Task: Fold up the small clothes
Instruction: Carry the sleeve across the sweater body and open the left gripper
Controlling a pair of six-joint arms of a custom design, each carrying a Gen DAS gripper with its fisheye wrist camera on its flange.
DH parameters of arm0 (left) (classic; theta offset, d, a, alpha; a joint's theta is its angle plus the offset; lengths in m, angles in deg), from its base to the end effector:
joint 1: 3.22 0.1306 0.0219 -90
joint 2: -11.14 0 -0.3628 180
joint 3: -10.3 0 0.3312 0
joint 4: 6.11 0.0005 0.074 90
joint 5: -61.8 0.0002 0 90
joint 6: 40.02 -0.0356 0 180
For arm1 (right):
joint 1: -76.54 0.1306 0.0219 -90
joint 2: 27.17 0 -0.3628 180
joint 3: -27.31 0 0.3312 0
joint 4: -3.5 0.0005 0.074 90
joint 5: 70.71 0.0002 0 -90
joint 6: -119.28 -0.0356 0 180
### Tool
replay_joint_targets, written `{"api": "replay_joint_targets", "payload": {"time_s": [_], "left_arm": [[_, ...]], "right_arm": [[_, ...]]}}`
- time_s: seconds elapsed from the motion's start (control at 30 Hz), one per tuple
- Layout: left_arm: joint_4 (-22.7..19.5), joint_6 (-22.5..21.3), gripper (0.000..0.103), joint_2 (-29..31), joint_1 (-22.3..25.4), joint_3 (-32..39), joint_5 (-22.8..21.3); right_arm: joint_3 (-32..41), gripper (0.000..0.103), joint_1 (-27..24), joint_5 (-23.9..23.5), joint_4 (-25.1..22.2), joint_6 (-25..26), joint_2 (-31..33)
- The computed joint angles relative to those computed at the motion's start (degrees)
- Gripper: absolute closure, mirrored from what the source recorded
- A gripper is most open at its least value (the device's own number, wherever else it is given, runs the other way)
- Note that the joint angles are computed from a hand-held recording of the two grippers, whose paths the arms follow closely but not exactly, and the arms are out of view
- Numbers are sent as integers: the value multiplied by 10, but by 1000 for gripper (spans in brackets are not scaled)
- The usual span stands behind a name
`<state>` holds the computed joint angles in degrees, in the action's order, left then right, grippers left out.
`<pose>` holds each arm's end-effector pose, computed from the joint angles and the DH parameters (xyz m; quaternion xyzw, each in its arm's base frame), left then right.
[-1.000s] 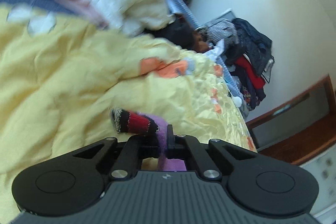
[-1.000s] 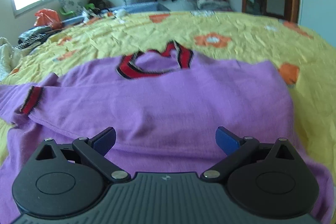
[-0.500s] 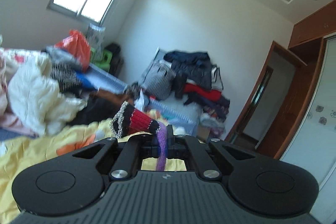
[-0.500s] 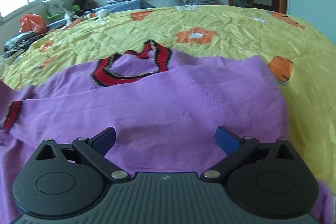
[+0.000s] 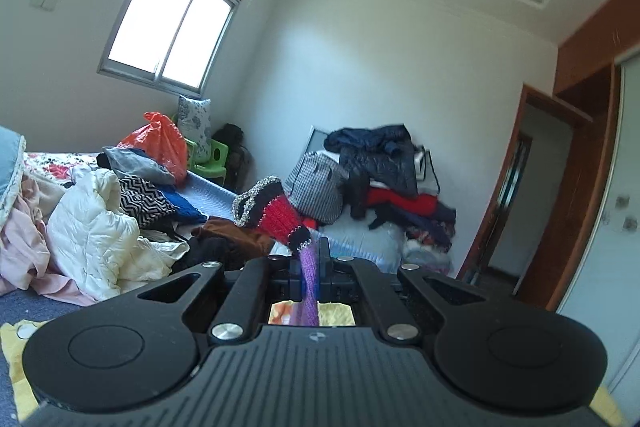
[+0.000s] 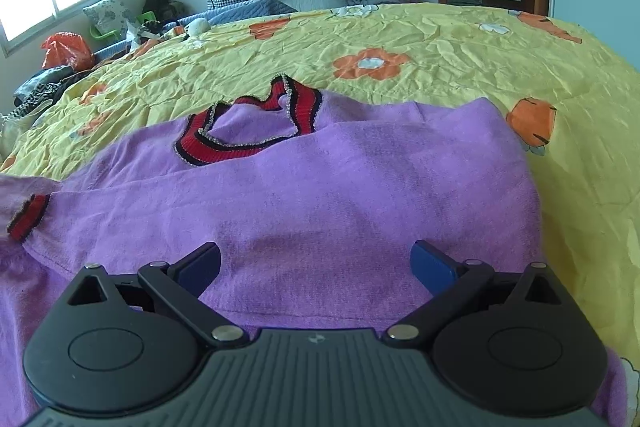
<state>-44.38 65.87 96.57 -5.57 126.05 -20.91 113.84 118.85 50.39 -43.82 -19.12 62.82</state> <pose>0.3866 -0.0209 0.6441 -0.0473 0.7526 -0.1512 0.6392 0.3221 0.2676 0.3923 0.1381 0.9015 0.0526 0.4069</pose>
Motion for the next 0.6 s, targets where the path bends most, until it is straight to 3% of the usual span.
{"api": "replay_joint_targets", "payload": {"time_s": [0.2, 0.43, 0.53, 0.6], "left_arm": [[-34, -30, 100, 41, -105, 28, -6], [-80, -87, 100, 163, -258, 112, -45], [-61, -110, 100, 208, -313, 117, -90], [-62, -92, 100, 243, -335, 127, -75]], "right_arm": [[-12, 1, -3, -10, -3, 5, -14], [-55, 1, 18, -6, 0, -23, -67], [-74, 1, 36, 2, -4, -42, -90], [-82, 1, 46, 16, -17, -70, -101]]}}
